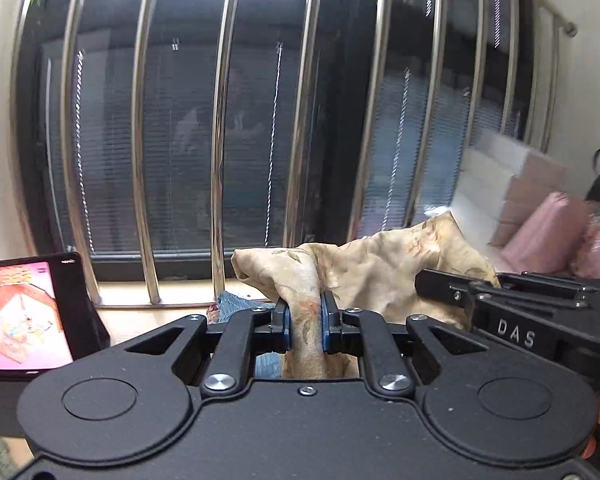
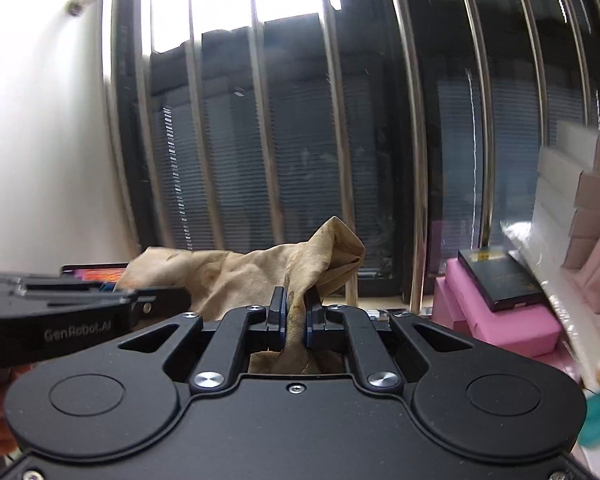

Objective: Fold clothes
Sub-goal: 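Carry the folded garment with both grippers to the clothes stack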

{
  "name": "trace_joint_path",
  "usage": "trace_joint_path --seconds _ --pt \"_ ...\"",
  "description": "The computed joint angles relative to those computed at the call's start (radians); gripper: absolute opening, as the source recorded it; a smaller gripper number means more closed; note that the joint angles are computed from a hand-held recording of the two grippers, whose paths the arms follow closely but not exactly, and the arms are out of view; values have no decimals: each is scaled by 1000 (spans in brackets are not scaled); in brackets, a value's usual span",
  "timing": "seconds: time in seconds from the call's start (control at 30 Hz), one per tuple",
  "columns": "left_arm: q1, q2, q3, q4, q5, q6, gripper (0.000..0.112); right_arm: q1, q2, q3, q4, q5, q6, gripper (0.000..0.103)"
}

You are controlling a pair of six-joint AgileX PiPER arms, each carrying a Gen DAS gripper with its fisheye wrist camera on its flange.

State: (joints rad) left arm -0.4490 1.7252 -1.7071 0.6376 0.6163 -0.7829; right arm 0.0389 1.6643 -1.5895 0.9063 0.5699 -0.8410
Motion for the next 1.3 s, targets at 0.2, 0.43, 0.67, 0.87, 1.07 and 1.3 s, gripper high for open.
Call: trace_joint_path --seconds 0.2,0.43,0.67,0.87,1.07,1.3 --pt "77 227 -188 -50 -5 80 14 27 277 -269 -118 14 121 8" --pt "144 440 -406 -150 36 179 14 30 577 -590 -200 95 285 9" --pt "196 508 -448 -211 27 218 18 12 726 -686 -118 116 288 24" --pt "212 326 -121 182 -255 -277 77 -67 613 -431 321 -2 -34 61" --pt "159 346 -146 214 -278 -281 41 -36 481 -195 753 -92 -542 56" --pt "183 395 -138 107 -261 -228 17 35 513 -169 586 -179 -442 17"
